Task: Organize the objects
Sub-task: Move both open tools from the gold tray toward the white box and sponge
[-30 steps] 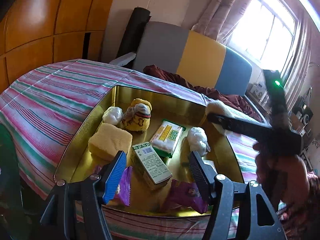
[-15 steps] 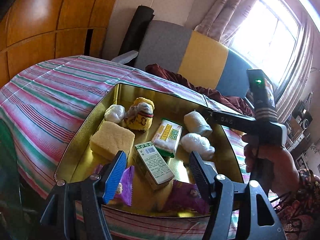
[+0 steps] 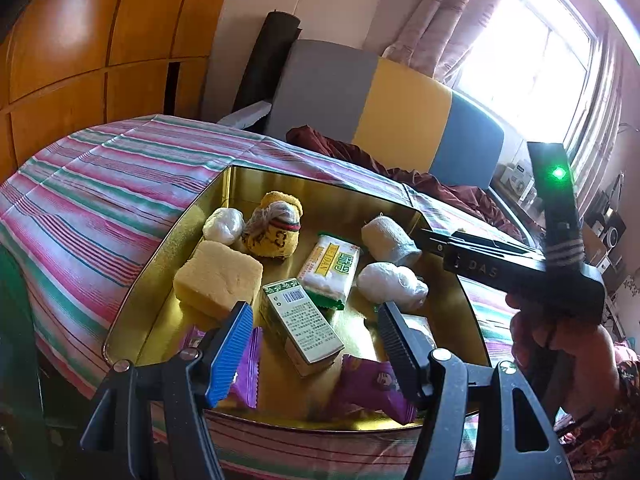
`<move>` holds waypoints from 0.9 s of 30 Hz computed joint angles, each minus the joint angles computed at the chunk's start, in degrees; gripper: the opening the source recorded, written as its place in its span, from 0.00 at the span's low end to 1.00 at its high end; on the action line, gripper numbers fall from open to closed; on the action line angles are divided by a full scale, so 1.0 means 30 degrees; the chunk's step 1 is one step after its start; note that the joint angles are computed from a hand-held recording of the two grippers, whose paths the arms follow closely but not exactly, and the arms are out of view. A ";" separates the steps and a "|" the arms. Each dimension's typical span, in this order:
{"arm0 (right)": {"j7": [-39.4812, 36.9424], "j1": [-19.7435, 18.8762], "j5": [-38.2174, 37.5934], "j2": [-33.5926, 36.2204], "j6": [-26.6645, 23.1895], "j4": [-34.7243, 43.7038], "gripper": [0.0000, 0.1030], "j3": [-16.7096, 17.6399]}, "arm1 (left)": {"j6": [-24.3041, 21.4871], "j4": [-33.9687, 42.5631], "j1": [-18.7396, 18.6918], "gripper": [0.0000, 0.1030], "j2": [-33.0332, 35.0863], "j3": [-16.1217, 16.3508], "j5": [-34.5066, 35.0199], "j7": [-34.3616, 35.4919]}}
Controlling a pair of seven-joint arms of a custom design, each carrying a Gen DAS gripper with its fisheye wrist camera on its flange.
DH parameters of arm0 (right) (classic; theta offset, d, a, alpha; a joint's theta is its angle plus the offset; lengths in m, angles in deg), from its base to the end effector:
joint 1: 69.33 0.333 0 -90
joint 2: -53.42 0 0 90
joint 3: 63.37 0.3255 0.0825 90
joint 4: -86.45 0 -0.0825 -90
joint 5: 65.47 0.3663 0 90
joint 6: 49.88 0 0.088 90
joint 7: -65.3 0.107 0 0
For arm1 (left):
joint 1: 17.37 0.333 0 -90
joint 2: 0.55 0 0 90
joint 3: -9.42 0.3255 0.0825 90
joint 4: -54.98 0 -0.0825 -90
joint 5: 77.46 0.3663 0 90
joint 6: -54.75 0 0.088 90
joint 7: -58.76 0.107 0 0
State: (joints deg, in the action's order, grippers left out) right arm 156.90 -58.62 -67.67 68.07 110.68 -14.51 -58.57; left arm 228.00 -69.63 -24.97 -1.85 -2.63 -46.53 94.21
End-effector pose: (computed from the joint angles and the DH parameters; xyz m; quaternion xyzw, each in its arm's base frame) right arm 0.6427 0.1740 0.5301 -0.7331 0.5623 -0.2302 0.3058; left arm 0.5135 -0.2251 0.5172 -0.6691 0.6060 -0.3827 0.1967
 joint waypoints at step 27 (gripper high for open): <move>-0.0454 -0.0697 0.0566 -0.3470 0.1686 -0.4321 0.59 -0.0926 | -0.0966 0.1666 -0.2004 0.64 0.1015 -0.0489 -0.1705 0.2861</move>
